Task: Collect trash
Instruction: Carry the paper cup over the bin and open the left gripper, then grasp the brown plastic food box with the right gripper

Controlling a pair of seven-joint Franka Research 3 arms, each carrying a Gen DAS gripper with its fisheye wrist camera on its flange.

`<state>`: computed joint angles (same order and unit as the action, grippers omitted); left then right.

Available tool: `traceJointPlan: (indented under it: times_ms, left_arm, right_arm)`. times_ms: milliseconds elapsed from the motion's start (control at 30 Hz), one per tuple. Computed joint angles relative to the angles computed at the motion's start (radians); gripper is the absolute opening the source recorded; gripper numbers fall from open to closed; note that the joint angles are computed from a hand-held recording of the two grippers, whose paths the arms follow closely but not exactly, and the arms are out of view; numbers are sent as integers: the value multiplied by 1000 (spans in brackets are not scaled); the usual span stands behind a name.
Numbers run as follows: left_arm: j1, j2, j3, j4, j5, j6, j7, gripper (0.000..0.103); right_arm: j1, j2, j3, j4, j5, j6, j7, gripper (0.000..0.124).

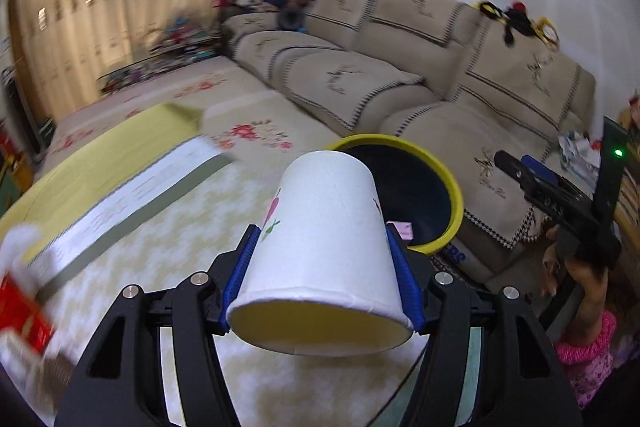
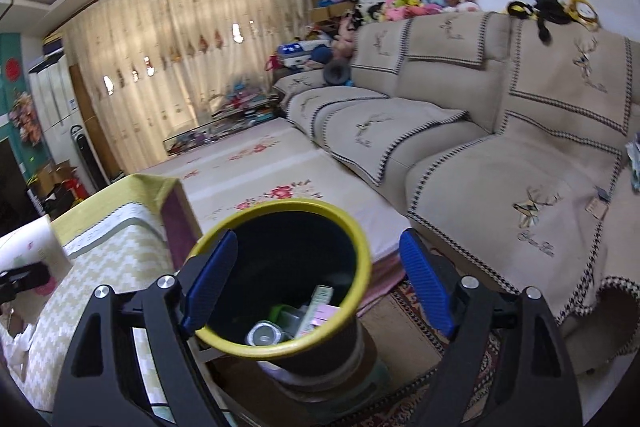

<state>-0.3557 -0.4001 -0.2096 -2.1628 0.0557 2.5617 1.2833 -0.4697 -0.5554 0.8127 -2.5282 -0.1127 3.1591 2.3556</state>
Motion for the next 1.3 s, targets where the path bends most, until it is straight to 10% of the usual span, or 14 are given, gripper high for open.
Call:
traceJointPlan:
  times_ms: [633, 1033, 1300]
  left_arm:
    - [-53, 702, -62, 710, 152, -156, -87, 78]
    - [39, 209, -51, 193, 209, 75, -307, 96]
    - [139, -237, -62, -140, 283, -3, -485, 98]
  right_arm:
    - [11, -1, -75, -50, -1, -19, -7, 79]
    - [53, 44, -72, -21, -27, -15, -16, 82]
    - [101, 82, -54, 20, -54, -26, -17, 83]
